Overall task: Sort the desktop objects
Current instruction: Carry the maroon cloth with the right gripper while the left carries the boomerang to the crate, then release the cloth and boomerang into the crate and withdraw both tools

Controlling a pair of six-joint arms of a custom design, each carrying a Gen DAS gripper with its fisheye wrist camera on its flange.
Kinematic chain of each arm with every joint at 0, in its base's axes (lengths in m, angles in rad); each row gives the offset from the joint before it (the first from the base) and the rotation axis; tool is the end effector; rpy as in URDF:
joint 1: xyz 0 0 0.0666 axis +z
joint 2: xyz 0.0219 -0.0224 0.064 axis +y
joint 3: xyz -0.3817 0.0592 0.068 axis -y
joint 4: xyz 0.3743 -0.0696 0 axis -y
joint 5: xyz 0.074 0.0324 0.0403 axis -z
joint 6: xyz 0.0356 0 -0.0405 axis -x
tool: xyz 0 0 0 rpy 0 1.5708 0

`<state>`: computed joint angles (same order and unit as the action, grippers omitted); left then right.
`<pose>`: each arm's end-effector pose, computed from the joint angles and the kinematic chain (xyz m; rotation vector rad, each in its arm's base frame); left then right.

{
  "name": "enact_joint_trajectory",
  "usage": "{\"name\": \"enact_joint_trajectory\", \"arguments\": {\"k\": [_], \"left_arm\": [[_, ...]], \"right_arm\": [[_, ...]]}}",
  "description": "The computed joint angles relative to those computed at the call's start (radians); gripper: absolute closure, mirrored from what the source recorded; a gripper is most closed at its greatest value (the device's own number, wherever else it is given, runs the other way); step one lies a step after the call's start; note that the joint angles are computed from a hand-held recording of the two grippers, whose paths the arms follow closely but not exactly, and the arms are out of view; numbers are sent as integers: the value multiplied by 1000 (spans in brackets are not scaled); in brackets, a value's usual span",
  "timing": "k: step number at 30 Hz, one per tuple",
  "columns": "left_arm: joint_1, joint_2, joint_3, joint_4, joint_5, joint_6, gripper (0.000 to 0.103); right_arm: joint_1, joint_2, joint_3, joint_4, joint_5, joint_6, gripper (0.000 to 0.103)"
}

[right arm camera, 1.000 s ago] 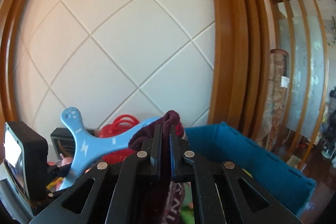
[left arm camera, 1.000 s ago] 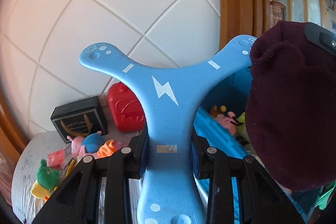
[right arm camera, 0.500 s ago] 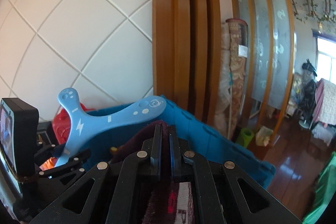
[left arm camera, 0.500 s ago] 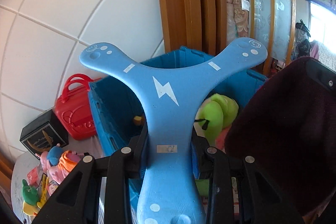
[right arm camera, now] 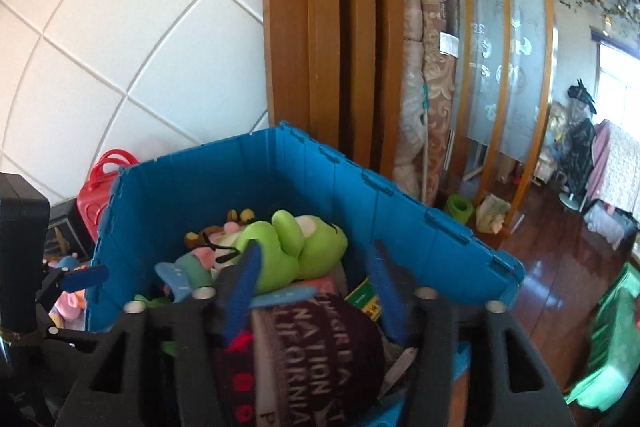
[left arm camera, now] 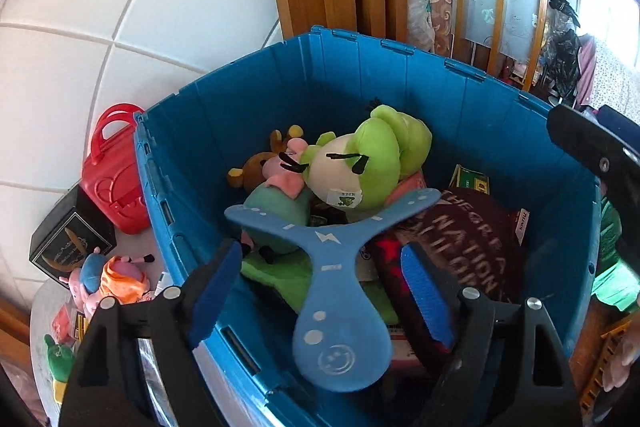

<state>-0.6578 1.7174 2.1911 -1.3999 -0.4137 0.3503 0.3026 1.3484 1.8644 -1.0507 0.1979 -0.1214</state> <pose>0.4373 -0.3203 0.5837 0.2002 2.3842 0.0536 0.4062 0.1191 0.6469 -0.0714 2.0931 0.0478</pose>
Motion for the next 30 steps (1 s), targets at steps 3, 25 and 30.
{"name": "enact_joint_trajectory", "arguments": {"k": [3, 25, 30], "left_arm": [[-3, -39, -49, 17, -8, 7, 21], [55, -444, -511, 140, -43, 117, 21], [116, -548, -600, 106, -31, 158, 21]], "right_arm": [[16, -32, -32, 11, 0, 9, 7], [286, -129, -115, -63, 81, -36, 0], [373, -101, -93, -81, 95, -64, 0]]}}
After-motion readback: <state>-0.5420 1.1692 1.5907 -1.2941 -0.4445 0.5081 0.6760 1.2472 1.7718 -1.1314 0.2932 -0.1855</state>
